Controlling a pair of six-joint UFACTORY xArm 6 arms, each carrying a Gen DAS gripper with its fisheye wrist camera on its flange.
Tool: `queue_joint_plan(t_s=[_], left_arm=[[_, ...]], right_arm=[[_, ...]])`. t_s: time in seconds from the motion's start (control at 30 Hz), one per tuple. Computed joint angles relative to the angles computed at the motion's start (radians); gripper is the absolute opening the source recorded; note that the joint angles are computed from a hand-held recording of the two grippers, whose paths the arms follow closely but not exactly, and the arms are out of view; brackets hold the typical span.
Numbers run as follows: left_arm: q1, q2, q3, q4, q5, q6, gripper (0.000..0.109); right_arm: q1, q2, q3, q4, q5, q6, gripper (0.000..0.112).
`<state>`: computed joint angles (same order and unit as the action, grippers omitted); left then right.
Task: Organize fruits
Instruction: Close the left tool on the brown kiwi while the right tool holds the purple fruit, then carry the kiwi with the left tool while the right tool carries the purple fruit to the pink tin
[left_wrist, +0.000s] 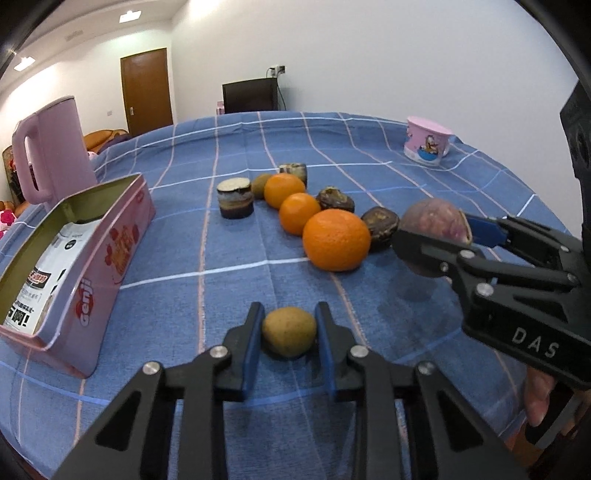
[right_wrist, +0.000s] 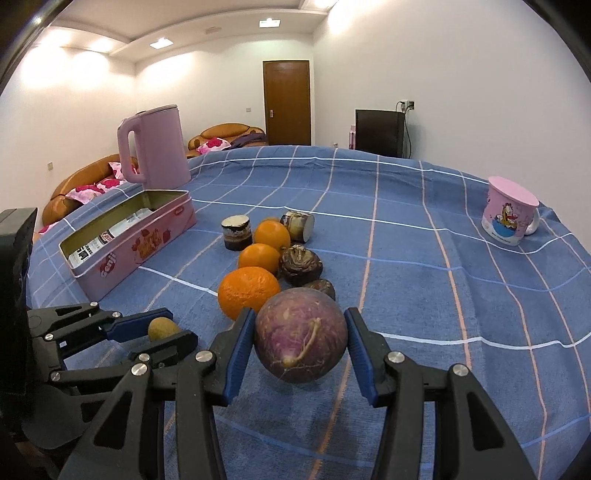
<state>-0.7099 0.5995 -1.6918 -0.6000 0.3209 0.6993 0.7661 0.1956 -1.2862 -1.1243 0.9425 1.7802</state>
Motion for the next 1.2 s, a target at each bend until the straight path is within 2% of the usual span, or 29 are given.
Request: queue_joint_plan(t_s=[0.37,0.7,1.2], left_arm=[[0.002,-0.010,0.002,-0.087,-0.012,0.056,0.029],[-0.006,-0.015,0.019,-0.113,-0.082,0.075,0.029],[-0.030,-0.044,0.056,-0.300,-0.195,0.289,0.029]], right_arm=[[0.007,-0.012,0.018,-0.044,-0.007,0.039,0.051],[0.023,-0.010,0.016,-0.089,0.014,0.053,0.051],[0.045,-0.011,0.020,-0.152,0.039,0.072,0.051]])
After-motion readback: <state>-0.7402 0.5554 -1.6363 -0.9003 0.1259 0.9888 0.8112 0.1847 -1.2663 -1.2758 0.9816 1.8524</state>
